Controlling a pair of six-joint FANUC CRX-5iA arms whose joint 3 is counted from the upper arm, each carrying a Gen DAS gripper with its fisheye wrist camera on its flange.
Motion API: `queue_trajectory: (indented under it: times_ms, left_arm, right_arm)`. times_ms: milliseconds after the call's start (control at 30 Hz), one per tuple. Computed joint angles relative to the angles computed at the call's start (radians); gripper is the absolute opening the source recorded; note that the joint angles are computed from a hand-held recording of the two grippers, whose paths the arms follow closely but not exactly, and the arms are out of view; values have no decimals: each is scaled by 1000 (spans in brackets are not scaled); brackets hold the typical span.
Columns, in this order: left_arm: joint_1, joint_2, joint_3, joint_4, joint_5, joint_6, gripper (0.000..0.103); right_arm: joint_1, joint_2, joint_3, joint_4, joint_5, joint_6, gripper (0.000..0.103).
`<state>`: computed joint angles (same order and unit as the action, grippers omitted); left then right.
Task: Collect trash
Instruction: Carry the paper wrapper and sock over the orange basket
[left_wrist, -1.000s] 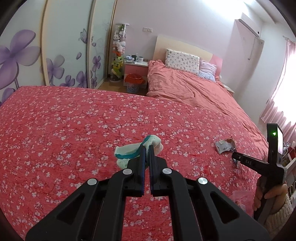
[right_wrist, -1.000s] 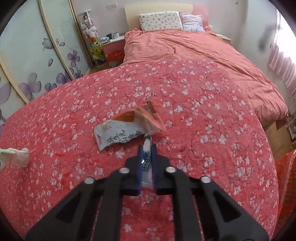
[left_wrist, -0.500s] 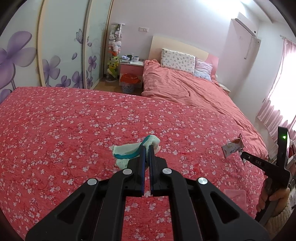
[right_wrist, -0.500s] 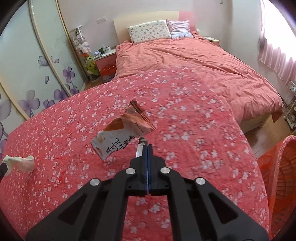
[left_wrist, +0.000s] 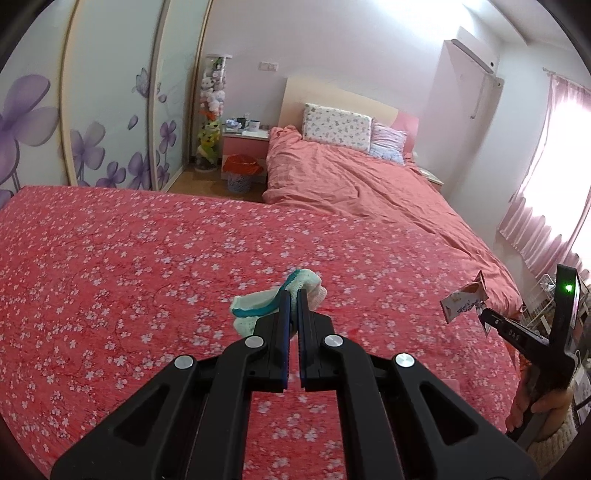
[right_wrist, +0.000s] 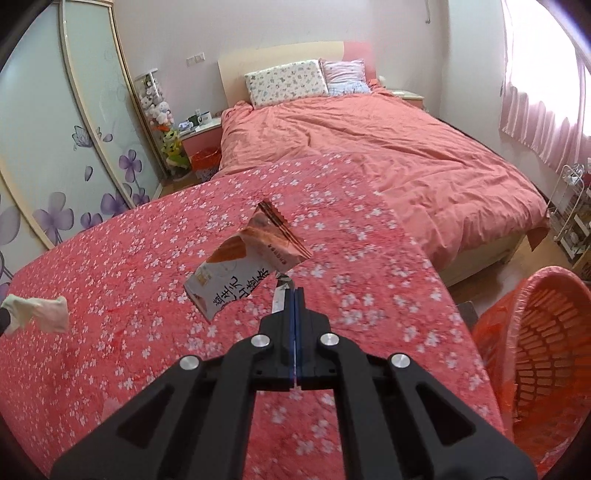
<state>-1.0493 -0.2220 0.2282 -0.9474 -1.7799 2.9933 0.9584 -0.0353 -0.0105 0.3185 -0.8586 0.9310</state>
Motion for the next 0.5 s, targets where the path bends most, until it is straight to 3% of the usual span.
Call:
queue_trajectory:
  times_ms: [500]
  left_arm:
    - [-69,144,167,-41,77,-79,3]
  right_arm:
    - [-21,-228,-187,122,37,-97,1]
